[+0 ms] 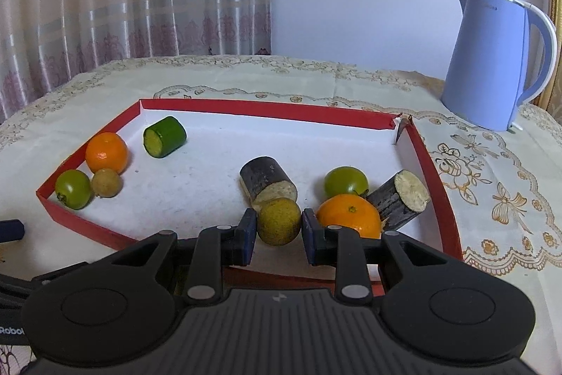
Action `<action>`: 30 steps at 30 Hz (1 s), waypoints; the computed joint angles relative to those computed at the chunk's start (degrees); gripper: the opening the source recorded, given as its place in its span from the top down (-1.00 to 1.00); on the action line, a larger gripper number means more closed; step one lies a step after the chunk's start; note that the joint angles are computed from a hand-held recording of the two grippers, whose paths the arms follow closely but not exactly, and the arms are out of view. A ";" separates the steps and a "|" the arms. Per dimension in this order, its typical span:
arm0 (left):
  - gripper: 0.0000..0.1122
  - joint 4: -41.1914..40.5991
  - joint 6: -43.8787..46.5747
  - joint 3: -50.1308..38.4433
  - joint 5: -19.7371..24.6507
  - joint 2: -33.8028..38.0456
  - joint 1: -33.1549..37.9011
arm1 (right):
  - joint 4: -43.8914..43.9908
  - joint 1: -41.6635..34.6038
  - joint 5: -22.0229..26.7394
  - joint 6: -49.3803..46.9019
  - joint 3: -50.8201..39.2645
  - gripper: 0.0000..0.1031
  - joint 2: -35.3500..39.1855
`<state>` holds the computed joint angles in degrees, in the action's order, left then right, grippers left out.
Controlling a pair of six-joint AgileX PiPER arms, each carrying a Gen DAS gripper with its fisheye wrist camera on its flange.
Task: Organize fruits
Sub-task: 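Carry the yellow-green fruit with the right gripper into the tray and open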
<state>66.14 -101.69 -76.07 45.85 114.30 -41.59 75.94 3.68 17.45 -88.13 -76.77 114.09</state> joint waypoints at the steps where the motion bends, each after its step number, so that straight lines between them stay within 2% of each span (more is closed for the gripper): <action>1: -0.84 0.00 0.00 0.00 0.00 0.00 0.00 | -0.59 0.21 -0.28 0.59 -0.24 0.48 0.24; 7: -0.84 -0.08 0.09 -0.09 0.04 0.04 -0.02 | -1.78 1.09 -1.67 1.75 -1.04 0.48 1.02; 17: -0.84 -0.12 0.13 -0.12 0.05 0.05 -0.03 | -2.49 0.98 -1.06 2.52 -1.68 0.48 1.48; 30: -0.84 -0.19 0.23 -0.22 0.07 0.10 -0.01 | -1.11 -0.63 1.99 2.19 -1.38 0.42 1.16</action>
